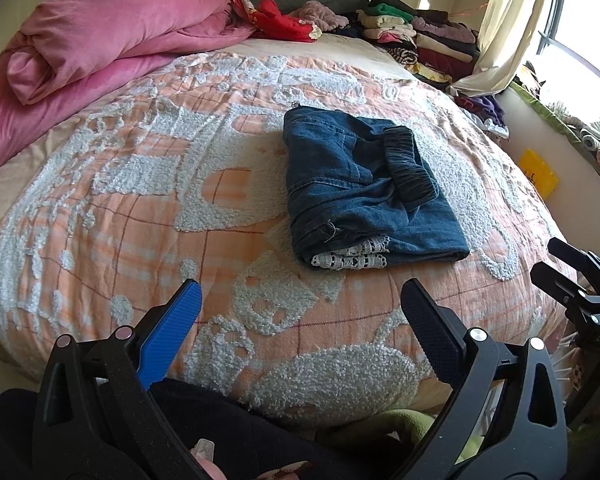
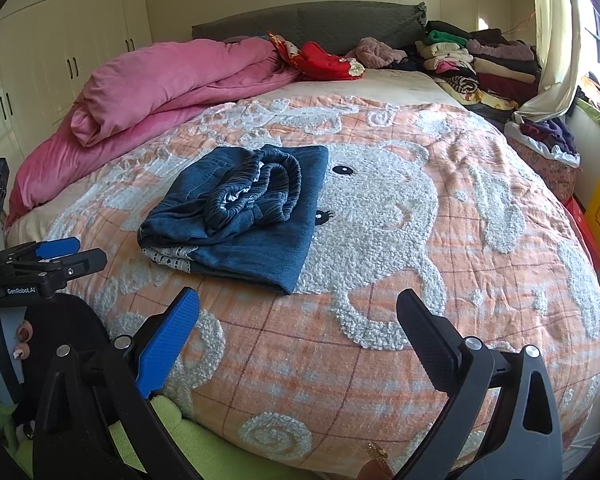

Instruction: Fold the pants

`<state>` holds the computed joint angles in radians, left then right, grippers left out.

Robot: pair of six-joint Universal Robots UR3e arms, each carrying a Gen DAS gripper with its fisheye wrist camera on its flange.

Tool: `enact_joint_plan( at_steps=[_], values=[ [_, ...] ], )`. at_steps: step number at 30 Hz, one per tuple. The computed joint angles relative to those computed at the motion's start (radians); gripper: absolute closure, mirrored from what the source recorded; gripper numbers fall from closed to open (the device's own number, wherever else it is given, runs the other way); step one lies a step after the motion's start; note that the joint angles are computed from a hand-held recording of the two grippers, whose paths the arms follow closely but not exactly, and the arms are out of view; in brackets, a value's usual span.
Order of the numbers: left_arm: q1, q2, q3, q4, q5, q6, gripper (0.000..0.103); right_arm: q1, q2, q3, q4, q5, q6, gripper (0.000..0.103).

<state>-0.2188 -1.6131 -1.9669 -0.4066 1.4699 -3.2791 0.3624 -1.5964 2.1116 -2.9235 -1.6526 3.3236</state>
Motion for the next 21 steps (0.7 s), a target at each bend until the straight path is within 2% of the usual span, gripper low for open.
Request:
enact_joint_plan(
  at_steps=[21],
  values=[
    [-0.003,0.010,0.000,-0.019,0.010,0.001,0.010,-0.001,0.002,-0.010,0.005,-0.009,-0.002,0.005]
  ],
)
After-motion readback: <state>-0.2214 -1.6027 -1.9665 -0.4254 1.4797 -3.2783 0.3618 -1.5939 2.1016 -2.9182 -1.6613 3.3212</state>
